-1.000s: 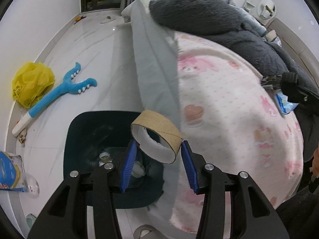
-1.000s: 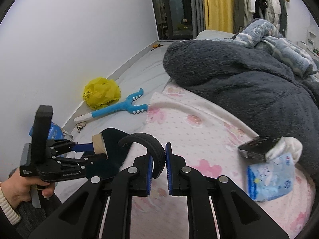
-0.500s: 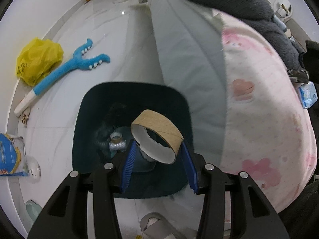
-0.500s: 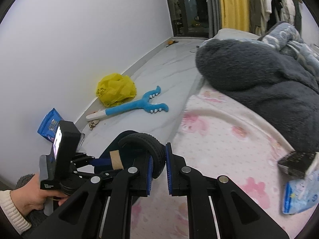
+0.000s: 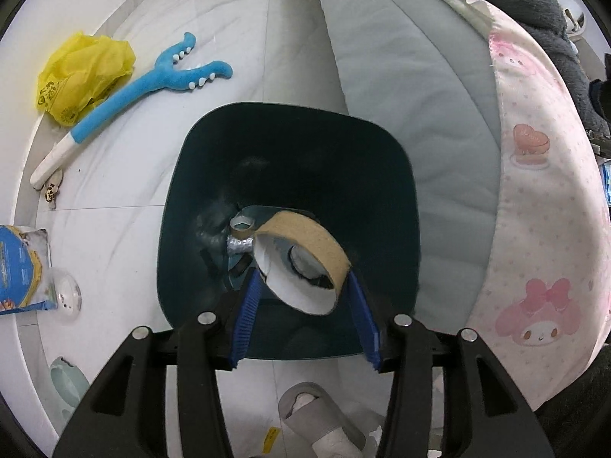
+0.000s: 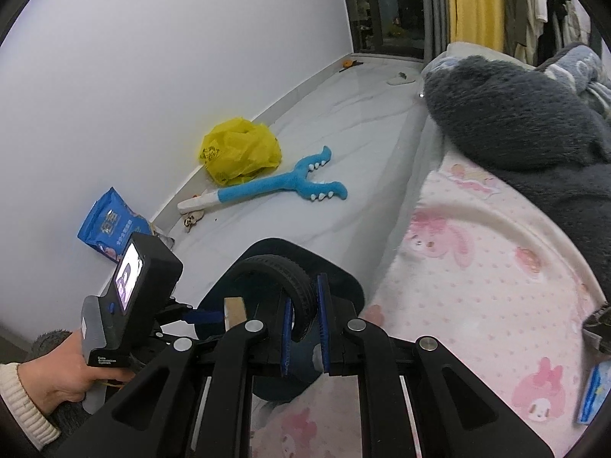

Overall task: Collect trash
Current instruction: 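Open the left tool to drop the tape roll while the right tool drops the ring into the bin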

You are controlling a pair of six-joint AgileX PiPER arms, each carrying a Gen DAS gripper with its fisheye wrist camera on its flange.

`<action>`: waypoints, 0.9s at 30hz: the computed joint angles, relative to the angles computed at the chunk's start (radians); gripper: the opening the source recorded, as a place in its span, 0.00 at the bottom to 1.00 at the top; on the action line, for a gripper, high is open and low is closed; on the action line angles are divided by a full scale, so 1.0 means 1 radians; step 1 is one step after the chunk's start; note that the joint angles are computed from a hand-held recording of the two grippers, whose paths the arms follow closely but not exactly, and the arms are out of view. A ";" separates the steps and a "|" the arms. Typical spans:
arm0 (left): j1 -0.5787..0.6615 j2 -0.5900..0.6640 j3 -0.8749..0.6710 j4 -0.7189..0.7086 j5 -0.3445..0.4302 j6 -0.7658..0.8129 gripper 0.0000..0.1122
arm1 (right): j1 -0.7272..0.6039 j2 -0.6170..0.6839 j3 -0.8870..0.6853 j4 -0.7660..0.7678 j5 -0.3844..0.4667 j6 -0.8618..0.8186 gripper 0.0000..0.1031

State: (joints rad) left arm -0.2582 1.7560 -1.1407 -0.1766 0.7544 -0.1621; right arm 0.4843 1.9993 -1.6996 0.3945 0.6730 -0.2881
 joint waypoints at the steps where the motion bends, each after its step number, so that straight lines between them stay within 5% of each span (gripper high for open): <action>1: 0.005 -0.003 0.003 -0.007 -0.002 0.010 0.58 | 0.005 0.007 -0.009 -0.007 0.006 0.009 0.12; 27: 0.158 -0.277 0.151 -0.068 -0.147 0.128 0.58 | 0.117 0.366 -0.464 -0.116 0.295 0.233 0.12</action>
State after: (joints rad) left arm -0.1001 1.4792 -0.9893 -0.2451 0.6074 -0.0341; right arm 0.6017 2.3655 -2.1633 0.2781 0.9676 -0.0553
